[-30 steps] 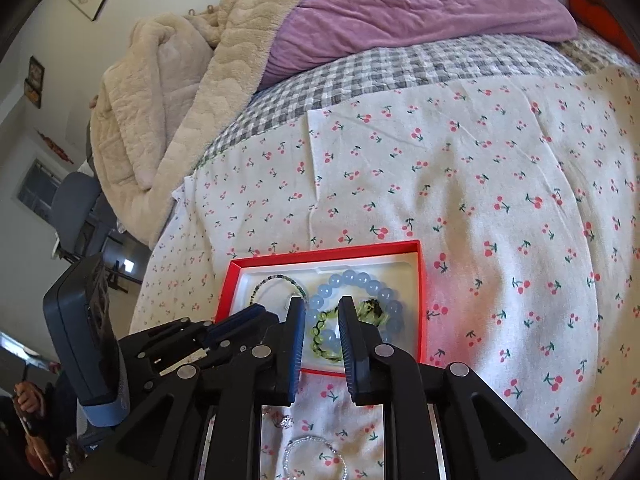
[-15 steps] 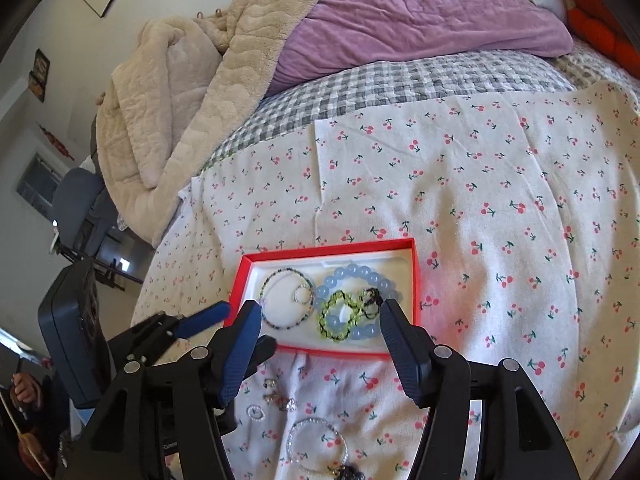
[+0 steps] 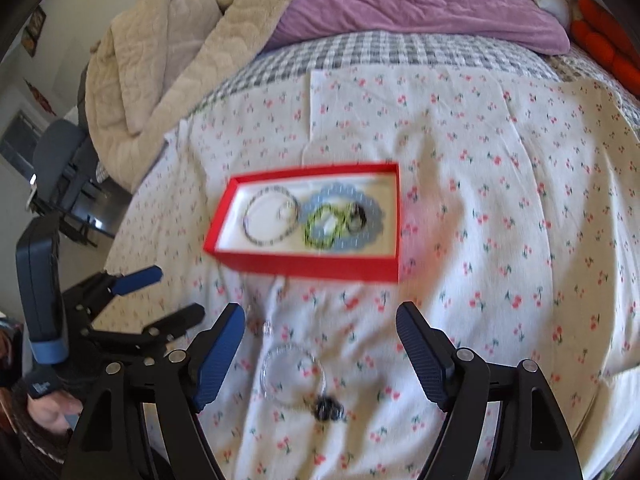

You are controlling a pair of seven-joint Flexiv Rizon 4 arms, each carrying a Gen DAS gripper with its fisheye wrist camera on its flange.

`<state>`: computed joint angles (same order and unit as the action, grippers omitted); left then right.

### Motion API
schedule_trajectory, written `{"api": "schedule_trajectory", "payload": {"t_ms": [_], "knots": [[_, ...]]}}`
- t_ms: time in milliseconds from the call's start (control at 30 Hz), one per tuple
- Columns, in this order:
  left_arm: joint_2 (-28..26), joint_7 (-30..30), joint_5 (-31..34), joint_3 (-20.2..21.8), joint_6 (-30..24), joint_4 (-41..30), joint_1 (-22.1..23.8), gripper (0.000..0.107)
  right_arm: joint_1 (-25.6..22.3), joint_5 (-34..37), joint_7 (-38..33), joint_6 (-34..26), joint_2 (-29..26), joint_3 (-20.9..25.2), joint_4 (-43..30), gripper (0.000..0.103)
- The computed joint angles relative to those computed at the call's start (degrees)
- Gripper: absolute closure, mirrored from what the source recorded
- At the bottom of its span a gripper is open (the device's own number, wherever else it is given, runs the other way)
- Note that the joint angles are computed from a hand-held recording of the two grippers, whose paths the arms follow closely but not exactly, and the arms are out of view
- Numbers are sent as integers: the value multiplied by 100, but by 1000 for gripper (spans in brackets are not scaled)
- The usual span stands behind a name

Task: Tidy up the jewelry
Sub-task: 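Grasp the black flower hair clip with the right gripper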

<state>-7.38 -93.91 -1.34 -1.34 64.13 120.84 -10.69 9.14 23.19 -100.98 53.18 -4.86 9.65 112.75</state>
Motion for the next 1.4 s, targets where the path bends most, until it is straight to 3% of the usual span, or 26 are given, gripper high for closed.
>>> {"api": "schedule_trajectory", "payload": {"t_ms": [300,467,767,833,1000,1100,1400], "knots": [[99,-42,232,-16,-587,37,-42,23,68,-524,415,-254,204,-34,387,24],[37,238,-177,-70,-661,164,13,23,93,-688,504,-523,158,-58,462,24],[-23,815,-636,-165,-666,281,-3,27,5,-211,200,-1233,-106,-46,263,24],[-18,1025,-784,-210,-636,314,-28,30,-30,-83,202,-1332,-172,-51,216,30],[-30,1313,-861,-266,-581,310,-134,34,-81,-36,215,-1528,-331,-41,140,62],[-61,1411,-882,-288,-571,283,-190,37,-79,-88,199,-1558,-364,-6,169,75],[-136,1834,-1089,-384,-400,303,-304,48,-11,-398,264,-1143,-196,17,375,76]]}}
